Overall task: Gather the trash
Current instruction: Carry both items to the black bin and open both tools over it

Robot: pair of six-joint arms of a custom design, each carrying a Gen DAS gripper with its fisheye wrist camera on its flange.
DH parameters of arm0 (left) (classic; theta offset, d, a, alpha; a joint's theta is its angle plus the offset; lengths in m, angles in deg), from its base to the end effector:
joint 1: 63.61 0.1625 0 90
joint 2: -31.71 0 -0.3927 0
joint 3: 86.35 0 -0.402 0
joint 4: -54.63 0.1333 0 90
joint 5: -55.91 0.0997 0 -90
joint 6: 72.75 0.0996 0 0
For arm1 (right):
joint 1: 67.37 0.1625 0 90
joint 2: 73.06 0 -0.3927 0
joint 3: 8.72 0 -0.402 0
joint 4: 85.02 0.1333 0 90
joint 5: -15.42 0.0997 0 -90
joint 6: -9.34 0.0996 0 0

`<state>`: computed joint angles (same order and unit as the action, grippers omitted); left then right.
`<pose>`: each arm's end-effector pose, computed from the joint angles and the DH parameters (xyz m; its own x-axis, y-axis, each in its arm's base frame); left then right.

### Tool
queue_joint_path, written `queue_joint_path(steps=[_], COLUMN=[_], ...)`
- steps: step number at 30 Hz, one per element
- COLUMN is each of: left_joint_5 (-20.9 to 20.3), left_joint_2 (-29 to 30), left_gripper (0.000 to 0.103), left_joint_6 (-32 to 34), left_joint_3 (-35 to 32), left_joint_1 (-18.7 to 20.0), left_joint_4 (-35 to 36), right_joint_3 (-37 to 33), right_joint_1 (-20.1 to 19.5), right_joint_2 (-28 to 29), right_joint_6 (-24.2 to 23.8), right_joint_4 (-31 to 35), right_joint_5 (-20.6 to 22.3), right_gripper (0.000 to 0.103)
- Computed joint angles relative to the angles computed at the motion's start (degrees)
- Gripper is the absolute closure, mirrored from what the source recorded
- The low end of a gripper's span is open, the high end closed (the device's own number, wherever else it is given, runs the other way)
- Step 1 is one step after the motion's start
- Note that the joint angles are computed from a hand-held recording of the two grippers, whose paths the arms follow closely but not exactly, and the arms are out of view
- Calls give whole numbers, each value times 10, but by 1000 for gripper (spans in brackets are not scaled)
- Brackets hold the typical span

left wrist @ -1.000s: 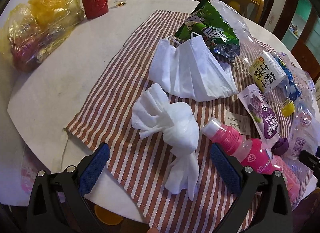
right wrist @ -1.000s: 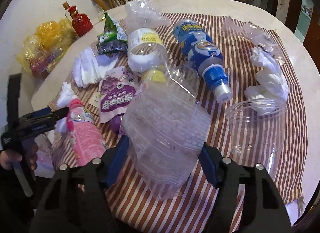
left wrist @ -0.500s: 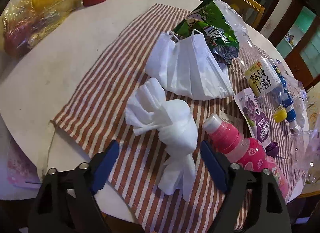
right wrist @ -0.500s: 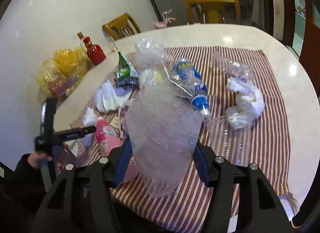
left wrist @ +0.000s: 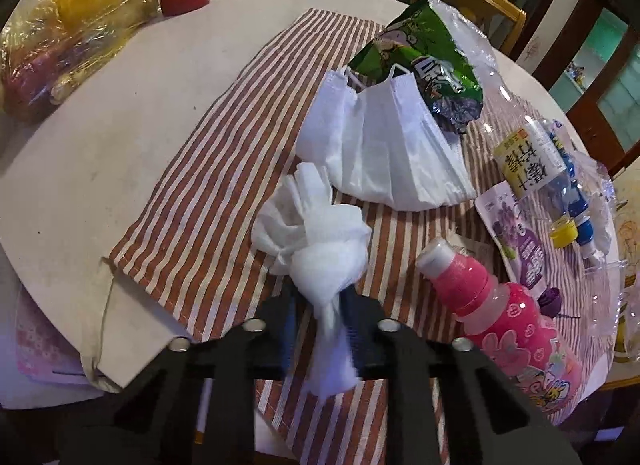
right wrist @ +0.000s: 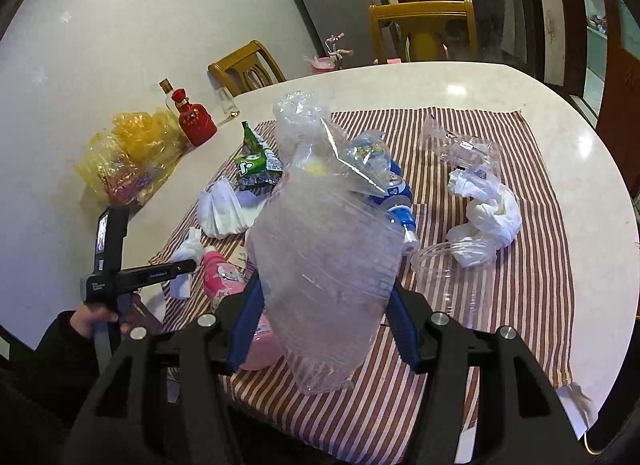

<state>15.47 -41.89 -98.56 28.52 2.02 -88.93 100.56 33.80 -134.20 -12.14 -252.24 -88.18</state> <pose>-0.0258 -0.5638 0.2322 -0.7676 -0.2794 -0.5768 0.0766 0.8535 -0.5154 0.2225 -0.5595 0.1709 -0.8459 -0.3848 0.3692 -0.5148 0.7699 -0.3770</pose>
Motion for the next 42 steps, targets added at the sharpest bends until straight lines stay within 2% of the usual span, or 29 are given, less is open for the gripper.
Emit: queue_joint_path(steps=[1,8,12,17,22,24,27,31,35,37,42], left_joint_5=[2,32,49,36,-17,-44,-95,-159,-219,-249,-291], left_joint_2=[-2,-23,-30,-14,46,72,131,205,277,309,367], left_gripper=[91,92,92,92,92,92,92,92,92,92,92], left_joint_6=[6,41,65,113,164,190,244,301,363,382,404], left_joint_3=[3,18,22,13,-22,-33,-69,-119,-167,-193,-237], left_joint_1=[-3,-37,-68,-101,-126,-137,-153,-172,-197,-208,-227], left_joint_4=[-11,-57,-75,-101,-127,-142,-156,-166,-185,-180,-146], right_joint_3=[1,5,8,16,39,52,78,119,145,153,146], right_joint_1=[0,-4,-9,-22,-38,-47,-62,-92,-141,-175,-265], right_joint_2=[-1,-5,-4,-7,-33,-55,-100,-167,-206,-216,-212], right_joint_6=[0,0,4,13,20,27,37,41,33,37,77], right_joint_4=[-1,-4,-7,-18,-47,-69,-110,-179,-249,-264,-235], right_joint_5=[0,8,14,26,25,10,-27,-115,-216,-235,-236], right_gripper=[45,45,45,45,46,46,46,45,45,45,45])
